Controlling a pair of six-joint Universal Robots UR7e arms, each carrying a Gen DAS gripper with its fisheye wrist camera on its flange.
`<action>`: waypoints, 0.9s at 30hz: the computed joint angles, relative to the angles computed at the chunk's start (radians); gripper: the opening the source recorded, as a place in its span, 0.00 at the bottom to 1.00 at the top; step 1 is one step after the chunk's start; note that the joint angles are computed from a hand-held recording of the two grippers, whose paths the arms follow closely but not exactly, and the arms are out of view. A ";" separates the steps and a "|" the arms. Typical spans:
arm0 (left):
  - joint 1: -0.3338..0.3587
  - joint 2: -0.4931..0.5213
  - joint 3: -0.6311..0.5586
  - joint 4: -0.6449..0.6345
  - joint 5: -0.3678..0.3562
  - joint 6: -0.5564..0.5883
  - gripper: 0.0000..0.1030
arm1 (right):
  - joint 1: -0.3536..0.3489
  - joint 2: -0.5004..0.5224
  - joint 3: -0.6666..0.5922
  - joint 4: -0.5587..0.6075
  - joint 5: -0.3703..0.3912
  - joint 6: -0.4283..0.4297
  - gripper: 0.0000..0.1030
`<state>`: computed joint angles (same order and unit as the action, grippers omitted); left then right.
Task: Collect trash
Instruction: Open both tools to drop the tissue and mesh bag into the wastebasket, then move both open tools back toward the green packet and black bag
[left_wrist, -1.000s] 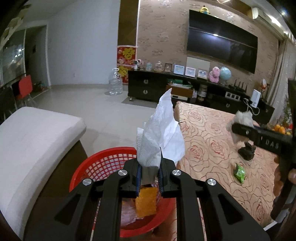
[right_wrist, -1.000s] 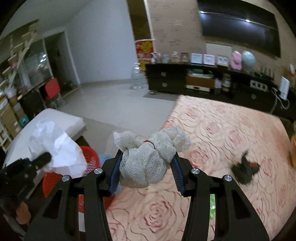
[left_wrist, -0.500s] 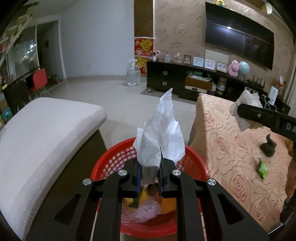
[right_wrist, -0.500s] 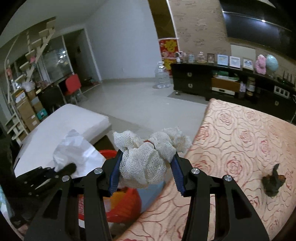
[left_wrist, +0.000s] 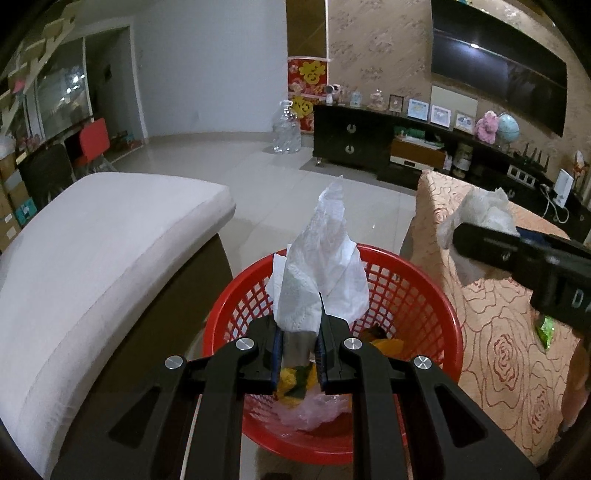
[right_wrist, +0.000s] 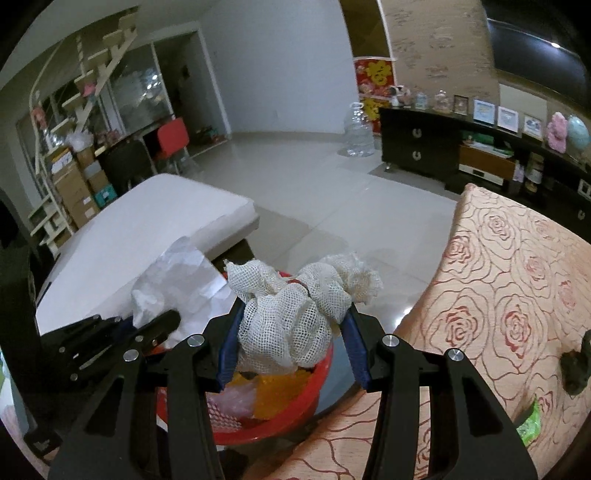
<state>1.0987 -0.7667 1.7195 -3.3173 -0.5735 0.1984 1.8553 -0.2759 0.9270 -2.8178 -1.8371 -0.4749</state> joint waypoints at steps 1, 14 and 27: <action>0.001 0.001 -0.001 0.003 0.004 -0.002 0.13 | 0.000 0.003 -0.004 0.006 -0.001 -0.002 0.46; 0.012 0.001 -0.021 0.097 0.025 -0.070 0.20 | -0.006 0.039 -0.072 0.091 0.015 0.008 0.50; 0.011 -0.004 -0.011 0.054 0.029 -0.074 0.61 | -0.019 0.017 -0.049 0.110 0.043 0.054 0.68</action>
